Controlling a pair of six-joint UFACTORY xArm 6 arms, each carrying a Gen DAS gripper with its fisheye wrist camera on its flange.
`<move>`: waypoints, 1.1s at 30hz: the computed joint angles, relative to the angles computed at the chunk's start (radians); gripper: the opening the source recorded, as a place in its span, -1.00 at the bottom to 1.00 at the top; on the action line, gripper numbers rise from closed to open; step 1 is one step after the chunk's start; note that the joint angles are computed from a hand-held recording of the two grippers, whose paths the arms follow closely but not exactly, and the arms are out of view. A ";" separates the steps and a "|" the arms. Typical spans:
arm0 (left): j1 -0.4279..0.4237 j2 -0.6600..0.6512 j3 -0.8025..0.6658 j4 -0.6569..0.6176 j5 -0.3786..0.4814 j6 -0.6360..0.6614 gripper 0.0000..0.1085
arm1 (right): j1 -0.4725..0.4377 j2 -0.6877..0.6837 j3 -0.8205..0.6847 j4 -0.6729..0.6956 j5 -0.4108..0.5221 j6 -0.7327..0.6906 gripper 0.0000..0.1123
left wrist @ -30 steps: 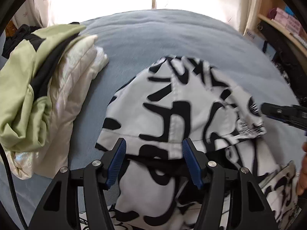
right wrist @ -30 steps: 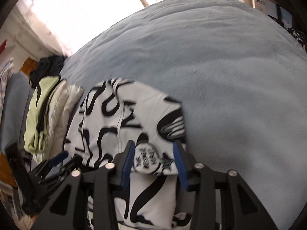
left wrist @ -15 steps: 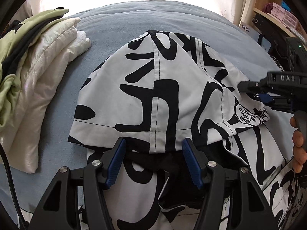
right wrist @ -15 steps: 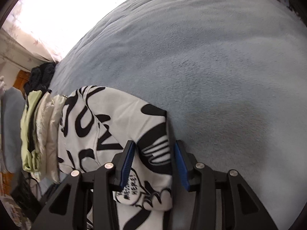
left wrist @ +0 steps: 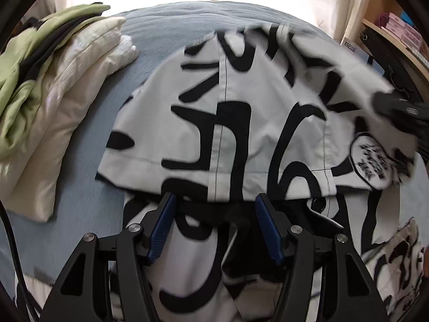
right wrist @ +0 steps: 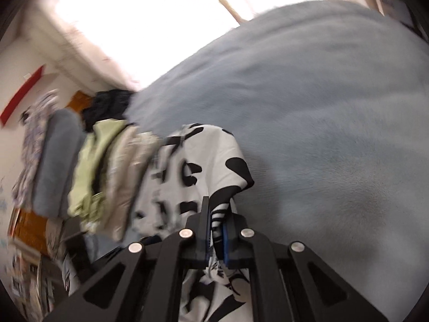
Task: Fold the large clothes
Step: 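Lift the hood with both grippers and fold it over the hoodie body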
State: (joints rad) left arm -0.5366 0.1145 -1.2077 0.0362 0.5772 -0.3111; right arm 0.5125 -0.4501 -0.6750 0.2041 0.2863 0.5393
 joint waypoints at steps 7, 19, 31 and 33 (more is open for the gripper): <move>0.004 -0.286 0.256 -0.033 -0.031 0.039 0.09 | 0.180 -0.186 0.034 -0.259 0.075 0.106 -0.91; 0.064 -0.979 0.703 -0.228 0.239 0.241 0.09 | 0.681 -0.486 0.129 -0.807 0.586 0.662 -0.91; 0.111 -1.265 0.782 -0.393 0.463 0.361 0.09 | 1.001 -0.577 0.164 -0.830 0.957 1.189 -0.24; 0.140 -1.220 0.760 -0.446 0.456 0.396 0.09 | 1.022 -0.593 0.189 -0.835 0.913 1.271 -0.22</move>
State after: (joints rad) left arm -0.3962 -1.1054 -0.4476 -0.4097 1.0330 0.0847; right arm 1.5349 -1.0426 -0.4864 -0.6310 1.1995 1.8104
